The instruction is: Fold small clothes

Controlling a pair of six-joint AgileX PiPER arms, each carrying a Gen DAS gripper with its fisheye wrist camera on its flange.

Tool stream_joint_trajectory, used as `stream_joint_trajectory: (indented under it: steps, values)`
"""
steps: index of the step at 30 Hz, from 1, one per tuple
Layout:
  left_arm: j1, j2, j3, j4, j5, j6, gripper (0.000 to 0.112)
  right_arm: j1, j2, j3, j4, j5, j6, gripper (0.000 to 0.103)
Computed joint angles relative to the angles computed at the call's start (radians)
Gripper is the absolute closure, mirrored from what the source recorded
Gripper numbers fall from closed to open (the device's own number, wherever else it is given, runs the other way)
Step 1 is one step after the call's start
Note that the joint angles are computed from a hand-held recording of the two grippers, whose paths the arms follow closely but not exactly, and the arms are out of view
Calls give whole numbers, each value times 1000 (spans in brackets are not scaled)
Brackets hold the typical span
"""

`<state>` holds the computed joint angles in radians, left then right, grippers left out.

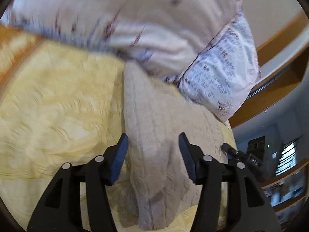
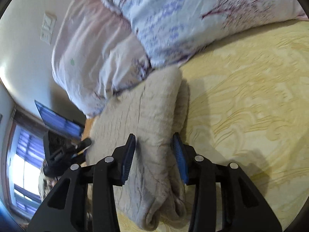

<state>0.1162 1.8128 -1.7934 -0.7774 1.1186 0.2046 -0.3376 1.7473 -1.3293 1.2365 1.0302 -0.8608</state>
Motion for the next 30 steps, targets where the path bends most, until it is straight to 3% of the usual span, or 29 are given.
stream_joint_trajectory:
  steps: [2, 4, 6, 8, 11, 16, 18, 19, 22, 25, 27, 30]
  values:
    - [-20, -59, 39, 26, -52, 36, 50, -3, 3, -3, 1, 4, 0, 61]
    - [-44, -102, 63, 49, -76, 69, 47, 15, -2, 4, 1, -8, -20, 70]
    - [-67, -117, 64, 61, -76, 85, 46, 50, -34, 35, -3, -81, -57, 93]
    - [-99, -119, 60, 92, -78, 83, 46, 75, -73, 69, -11, -186, -69, 94]
    - [-158, -115, 53, 181, -100, 44, 46, 104, -62, 50, -111, -270, 28, 95]
    - [-249, -143, 79, 402, -159, -54, 45, 131, -60, 47, -186, -321, 88, 91]
    - [-259, -160, 99, 460, -170, -80, 42, 134, -114, 95, -175, -368, 53, 77]
    - [-265, -168, 110, 501, -177, -107, 41, 139, -156, 137, -161, -411, 18, 75]
    - [-262, -180, 129, 555, -176, -144, 40, 128, -274, 263, -10, -431, -209, 74]
    - [-255, -197, 166, 572, -179, -145, 39, 134, -343, 342, 40, -389, -346, 74]
    - [-255, -204, 187, 576, -186, -145, 37, 178, -356, 359, -18, -412, -336, 74]
    - [-260, -202, 210, 574, -196, -149, 35, 265, -341, 371, -189, -528, -208, 74]
